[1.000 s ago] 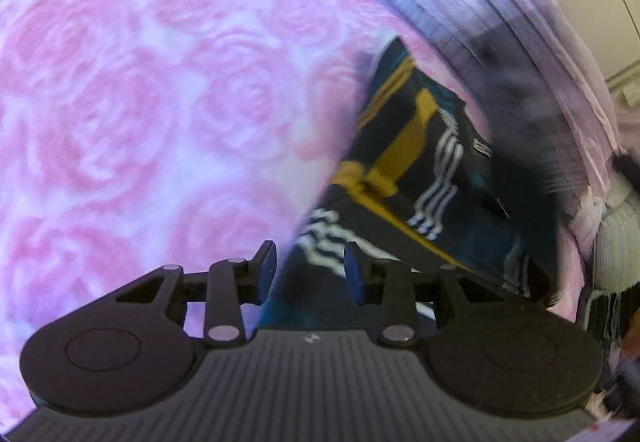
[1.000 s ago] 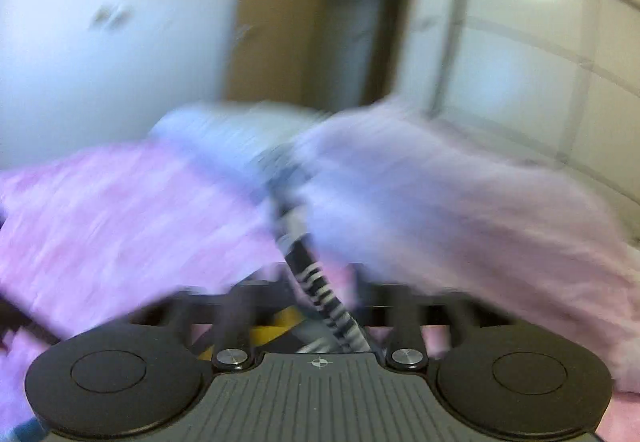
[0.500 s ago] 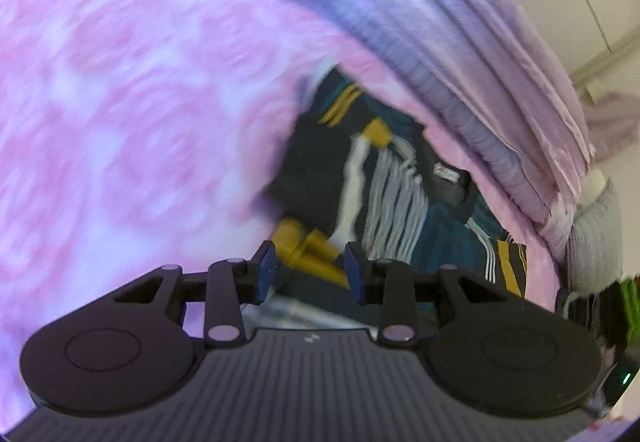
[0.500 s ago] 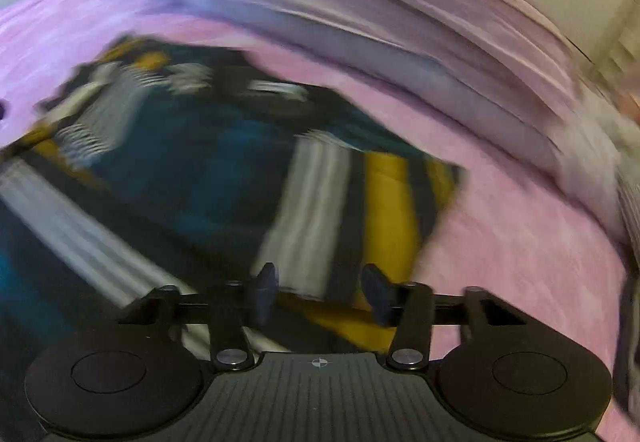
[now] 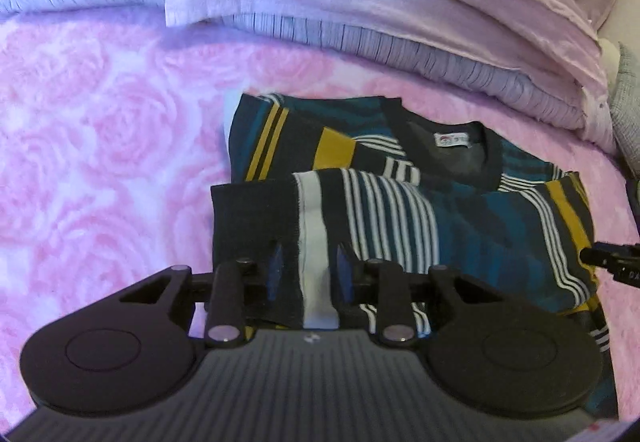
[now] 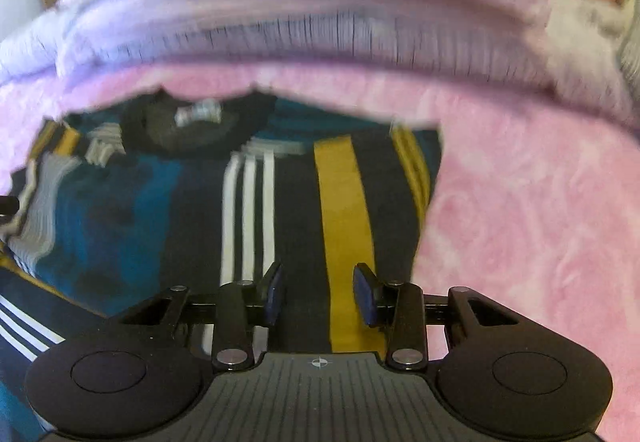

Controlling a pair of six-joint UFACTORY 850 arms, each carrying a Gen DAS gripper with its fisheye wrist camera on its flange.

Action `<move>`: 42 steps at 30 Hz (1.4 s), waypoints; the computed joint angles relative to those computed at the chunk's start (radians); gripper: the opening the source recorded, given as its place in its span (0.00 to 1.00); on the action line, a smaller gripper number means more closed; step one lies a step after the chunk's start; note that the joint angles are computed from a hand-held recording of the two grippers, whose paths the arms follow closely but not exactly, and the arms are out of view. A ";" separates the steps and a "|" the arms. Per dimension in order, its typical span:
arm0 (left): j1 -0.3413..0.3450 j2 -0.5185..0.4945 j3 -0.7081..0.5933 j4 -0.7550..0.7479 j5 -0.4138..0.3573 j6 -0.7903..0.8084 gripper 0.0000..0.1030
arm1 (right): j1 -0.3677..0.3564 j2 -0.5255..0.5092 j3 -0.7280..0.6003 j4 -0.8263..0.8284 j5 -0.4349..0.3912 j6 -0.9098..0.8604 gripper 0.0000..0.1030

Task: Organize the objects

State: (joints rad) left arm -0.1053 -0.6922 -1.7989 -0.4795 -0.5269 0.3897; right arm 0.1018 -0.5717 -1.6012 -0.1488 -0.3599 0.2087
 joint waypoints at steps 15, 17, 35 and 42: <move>-0.095 0.269 0.330 0.349 -0.049 -0.325 0.36 | 0.041 0.204 0.262 0.098 -0.107 -0.125 0.38; -0.110 0.330 0.426 0.406 -0.064 -0.380 0.36 | 0.049 0.245 0.334 0.100 -0.134 -0.114 0.38; -0.124 0.739 0.749 0.484 -0.287 -0.434 0.38 | 0.157 0.670 0.648 0.233 -0.387 0.050 0.42; -0.141 0.811 0.697 0.519 -0.352 -0.446 0.50 | 0.242 0.758 0.593 0.093 -0.390 0.223 0.60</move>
State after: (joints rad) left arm -0.2462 0.1183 -1.1016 0.0398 -0.8792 -0.0567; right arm 0.3437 0.1864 -1.0082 -0.0553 -0.7496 0.4316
